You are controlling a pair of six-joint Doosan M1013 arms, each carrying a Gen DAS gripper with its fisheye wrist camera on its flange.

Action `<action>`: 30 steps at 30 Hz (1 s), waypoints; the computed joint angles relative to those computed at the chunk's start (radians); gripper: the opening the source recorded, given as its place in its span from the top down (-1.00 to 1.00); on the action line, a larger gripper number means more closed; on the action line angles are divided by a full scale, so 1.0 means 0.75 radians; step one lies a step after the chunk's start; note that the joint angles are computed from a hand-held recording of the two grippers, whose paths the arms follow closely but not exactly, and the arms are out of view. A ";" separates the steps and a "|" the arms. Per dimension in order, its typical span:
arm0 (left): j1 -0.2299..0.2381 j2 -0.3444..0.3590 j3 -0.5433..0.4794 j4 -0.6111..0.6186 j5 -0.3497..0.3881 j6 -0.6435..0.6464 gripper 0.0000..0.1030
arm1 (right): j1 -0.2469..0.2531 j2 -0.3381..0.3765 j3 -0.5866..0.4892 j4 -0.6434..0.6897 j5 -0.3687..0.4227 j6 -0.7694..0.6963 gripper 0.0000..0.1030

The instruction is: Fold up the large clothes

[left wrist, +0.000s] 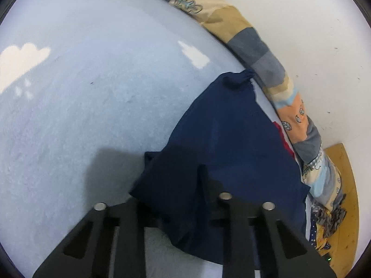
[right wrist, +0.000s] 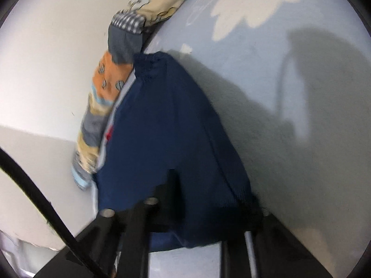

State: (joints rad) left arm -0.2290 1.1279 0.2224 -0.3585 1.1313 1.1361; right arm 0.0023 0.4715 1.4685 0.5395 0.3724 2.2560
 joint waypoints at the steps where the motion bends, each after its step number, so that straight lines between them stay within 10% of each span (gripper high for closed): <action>1: -0.005 0.000 -0.014 0.025 0.018 0.010 0.70 | 0.005 0.001 -0.020 -0.080 0.018 0.037 0.76; 15: 0.001 -0.364 0.568 0.038 -0.209 0.243 1.00 | 0.023 -0.212 0.129 -0.333 0.022 0.203 0.97; 19: 0.022 -0.378 0.612 -0.022 -0.178 0.202 0.96 | 0.004 -0.262 0.239 -0.032 -0.094 0.048 0.91; 23: 0.043 -0.356 0.614 -0.082 -0.134 0.092 -0.10 | -0.009 -0.239 0.259 0.200 -0.103 -0.064 0.81; 30: 0.057 -0.304 0.565 -0.184 -0.169 0.114 -0.31 | -0.020 -0.158 0.231 0.278 -0.090 0.009 0.35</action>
State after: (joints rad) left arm -0.1865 0.8999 0.6460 -0.4966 1.0048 1.2219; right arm -0.0125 0.3534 1.6416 0.7478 0.3049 2.2631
